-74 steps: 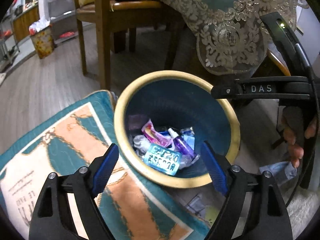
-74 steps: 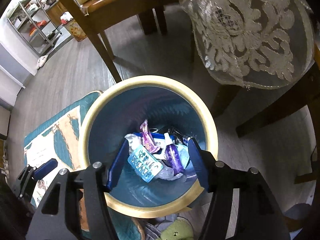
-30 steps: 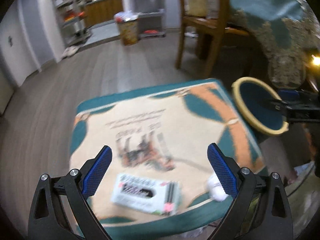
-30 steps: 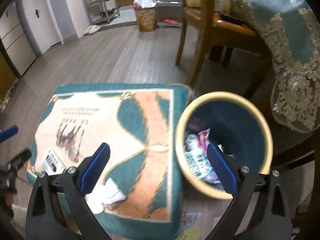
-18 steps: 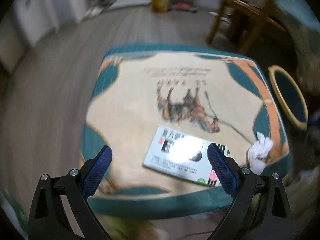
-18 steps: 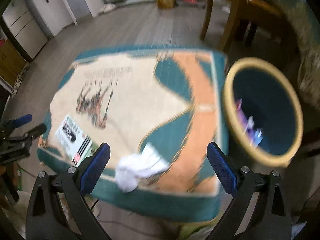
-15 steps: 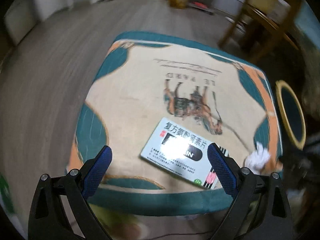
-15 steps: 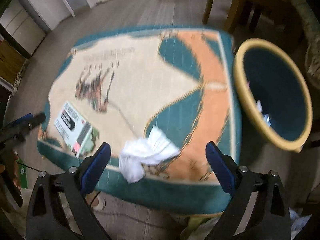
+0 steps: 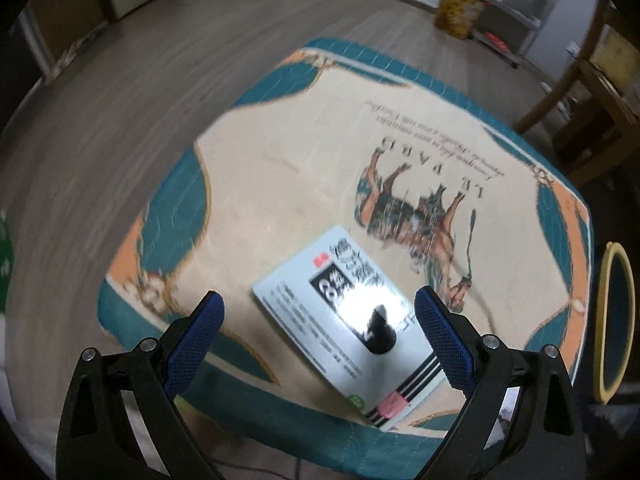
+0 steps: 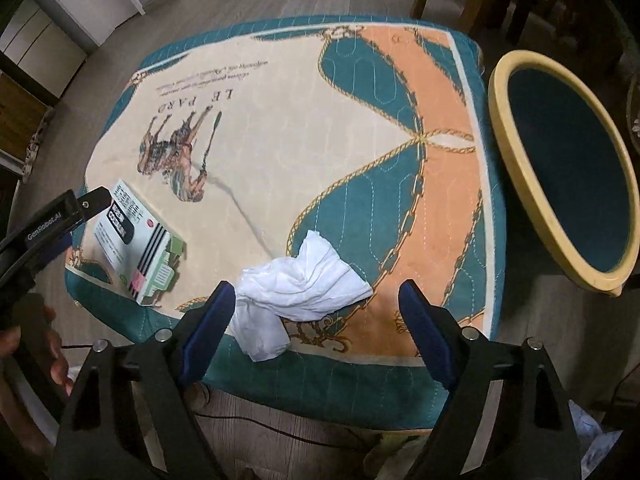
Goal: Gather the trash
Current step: 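Grasp the green-white medicine box with the left tool while the right tool grasps the white tissue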
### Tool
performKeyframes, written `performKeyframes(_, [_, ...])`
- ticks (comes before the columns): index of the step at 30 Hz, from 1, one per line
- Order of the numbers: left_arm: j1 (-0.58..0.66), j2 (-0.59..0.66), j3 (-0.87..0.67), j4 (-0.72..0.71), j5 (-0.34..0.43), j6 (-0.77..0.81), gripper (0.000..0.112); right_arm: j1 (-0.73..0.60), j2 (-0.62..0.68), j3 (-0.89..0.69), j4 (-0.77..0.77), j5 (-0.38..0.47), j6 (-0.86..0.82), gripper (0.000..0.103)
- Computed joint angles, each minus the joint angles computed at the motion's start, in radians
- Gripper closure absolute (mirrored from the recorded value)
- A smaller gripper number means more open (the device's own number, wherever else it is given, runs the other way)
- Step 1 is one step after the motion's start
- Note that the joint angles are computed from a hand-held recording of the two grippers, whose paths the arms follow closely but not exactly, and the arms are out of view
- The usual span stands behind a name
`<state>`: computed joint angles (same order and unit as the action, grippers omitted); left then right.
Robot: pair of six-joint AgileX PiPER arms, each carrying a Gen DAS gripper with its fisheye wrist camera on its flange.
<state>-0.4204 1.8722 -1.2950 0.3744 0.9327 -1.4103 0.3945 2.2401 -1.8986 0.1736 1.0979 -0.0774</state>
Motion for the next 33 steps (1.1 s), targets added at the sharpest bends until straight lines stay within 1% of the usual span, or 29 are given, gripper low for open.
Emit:
performKeyframes(3, [-0.004,0.027,-0.014,-0.043,-0.004,0.002,0.017,0.001,0.022,-0.023,0.004,0.023,-0.005,0.025])
performKeyframes(5, [0.000,0.064,-0.048,-0.064,0.005,0.039,0.017,0.001,0.040,-0.046,0.004,0.041,0.002,0.026])
performKeyframes(7, [0.015,0.086,-0.064,-0.092,-0.002,0.064,0.017,-0.003,0.064,-0.075,0.007,0.069,0.014,0.029])
performKeyframes(9, [0.034,0.095,-0.060,-0.128,-0.031,0.080,0.017,-0.005,0.085,-0.097,0.015,0.088,0.022,0.030])
performKeyframes(11, [0.043,0.110,-0.076,-0.146,-0.044,0.123,0.017,-0.003,0.103,-0.114,0.011,0.100,0.024,0.033])
performKeyframes(12, [0.043,0.118,-0.085,-0.150,-0.048,0.146,0.017,-0.002,0.112,-0.124,0.008,0.106,0.025,0.038])
performKeyframes(13, [0.047,0.126,-0.092,-0.166,-0.054,0.177,0.017,0.000,0.125,-0.140,0.005,0.116,0.024,0.047])
performKeyframes(14, [0.050,0.139,-0.110,-0.188,-0.056,0.229,0.017,0.004,0.131,-0.149,-0.002,0.115,0.024,0.049])
performKeyframes(15, [0.042,0.147,-0.125,-0.175,-0.045,0.243,0.019,0.007,0.134,-0.156,-0.007,0.112,0.018,0.062])
performKeyframes(16, [0.038,0.145,-0.126,-0.173,-0.054,0.255,0.022,0.010,0.139,-0.167,-0.011,0.116,0.009,0.080])
performKeyframes(17, [0.039,0.146,-0.132,-0.186,-0.065,0.290,0.025,0.011,0.142,-0.178,-0.013,0.120,0.005,0.086])
performKeyframes(19, [0.037,0.146,-0.142,-0.191,-0.076,0.327,0.034,0.016,0.139,-0.181,-0.015,0.117,-0.005,0.094])
performKeyframes(20, [0.036,0.146,-0.149,-0.191,-0.078,0.347,0.037,0.018,0.134,-0.178,-0.019,0.110,-0.010,0.094])
performKeyframes(21, [0.037,0.143,-0.152,-0.188,-0.081,0.361,0.043,0.021,0.133,-0.182,-0.021,0.107,-0.012,0.096])
performKeyframes(22, [0.039,0.138,-0.150,-0.187,-0.091,0.371,0.056,0.019,0.124,-0.178,-0.020,0.097,-0.012,0.097])
performKeyframes(23, [0.050,0.135,-0.152,-0.212,-0.108,0.413,0.065,0.013,0.112,-0.171,-0.016,0.089,-0.013,0.097])
performKeyframes(24, [0.054,0.141,-0.170,-0.226,-0.101,0.441,0.085,0.006,0.102,-0.172,-0.008,0.084,-0.014,0.097])
performKeyframes(25, [0.059,0.144,-0.177,-0.236,-0.100,0.468,0.088,-0.005,0.095,-0.177,0.009,0.079,-0.018,0.097])
performKeyframes(26, [0.065,0.143,-0.179,-0.250,-0.108,0.497,0.089,-0.014,0.090,-0.184,0.022,0.077,-0.018,0.097])
performKeyframes(29, [0.064,0.140,-0.179,-0.272,-0.125,0.536,0.090,-0.047,0.072,-0.209,0.068,0.075,-0.020,0.097])
performKeyframes(33, [0.059,0.114,-0.180,-0.251,-0.154,0.558,0.090,-0.086,0.039,-0.243,0.118,0.065,-0.034,0.097])
